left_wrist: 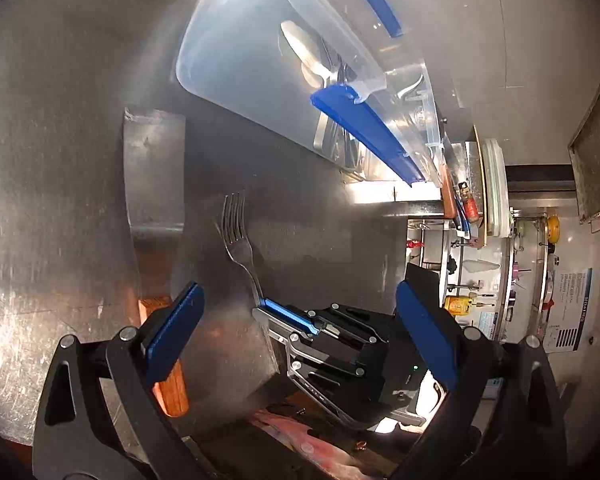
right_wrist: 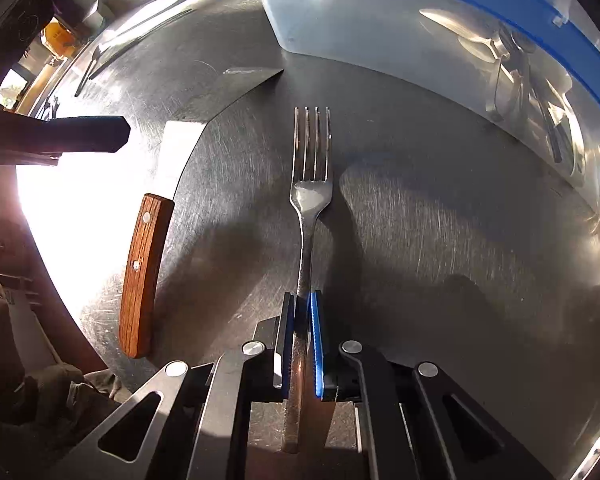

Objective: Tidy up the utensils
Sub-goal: 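Move the right gripper to the metal fork and grasp its handle, then lift the fork with the right gripper and carry it over the box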

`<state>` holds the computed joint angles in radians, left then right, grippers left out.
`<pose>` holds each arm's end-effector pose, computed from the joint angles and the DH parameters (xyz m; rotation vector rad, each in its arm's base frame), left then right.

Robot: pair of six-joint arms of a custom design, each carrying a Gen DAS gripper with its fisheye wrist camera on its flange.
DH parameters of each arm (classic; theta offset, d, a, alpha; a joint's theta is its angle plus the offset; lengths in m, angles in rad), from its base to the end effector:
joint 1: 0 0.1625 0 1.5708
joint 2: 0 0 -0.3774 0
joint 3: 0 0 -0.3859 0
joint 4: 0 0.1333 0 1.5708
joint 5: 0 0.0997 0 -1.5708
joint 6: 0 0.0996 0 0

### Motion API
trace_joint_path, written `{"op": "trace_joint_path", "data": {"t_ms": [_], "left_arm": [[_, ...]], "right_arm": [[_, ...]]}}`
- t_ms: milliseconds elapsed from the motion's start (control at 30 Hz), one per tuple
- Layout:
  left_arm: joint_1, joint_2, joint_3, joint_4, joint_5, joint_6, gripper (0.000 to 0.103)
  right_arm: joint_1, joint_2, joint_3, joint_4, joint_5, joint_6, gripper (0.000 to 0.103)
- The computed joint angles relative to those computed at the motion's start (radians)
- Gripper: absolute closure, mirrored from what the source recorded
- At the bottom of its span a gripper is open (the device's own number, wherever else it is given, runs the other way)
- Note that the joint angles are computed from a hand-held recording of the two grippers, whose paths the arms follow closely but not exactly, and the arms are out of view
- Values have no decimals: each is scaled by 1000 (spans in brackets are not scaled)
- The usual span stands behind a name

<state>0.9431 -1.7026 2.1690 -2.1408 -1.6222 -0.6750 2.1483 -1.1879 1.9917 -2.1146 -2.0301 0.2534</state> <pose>-0.1338 -0.4027 0.2745 0.0678 -3.0362 0.0779 0.3379 -0.3553 0.1228 0.5015 -2.5715 -0.0662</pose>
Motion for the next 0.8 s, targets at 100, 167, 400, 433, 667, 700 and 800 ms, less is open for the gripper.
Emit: {"op": "trace_joint_path", "data": {"t_ms": [100, 167, 400, 433, 667, 700, 800], "left_arm": [[-10, 62, 20, -37, -26, -46, 11], [-23, 98, 36, -71, -6, -91, 11], [-116, 208, 55, -136, 174, -111, 11], [-148, 219, 60, -141, 229, -95, 12], [-240, 273, 115, -246, 310, 17, 47], [-242, 278, 120, -261, 302, 21, 54], [-240, 287, 128, -286, 298, 14, 68]], "right_arm": [[-19, -86, 59, 16, 19, -17, 94], [-40, -136, 101, 18, 30, -22, 94], [-104, -271, 205, -5, 117, -73, 94], [-114, -284, 214, -8, 131, -79, 94], [-152, -350, 240, 9, 166, -152, 94], [-158, -359, 244, 10, 173, -159, 94], [-189, -391, 245, 27, 197, -188, 94]]}}
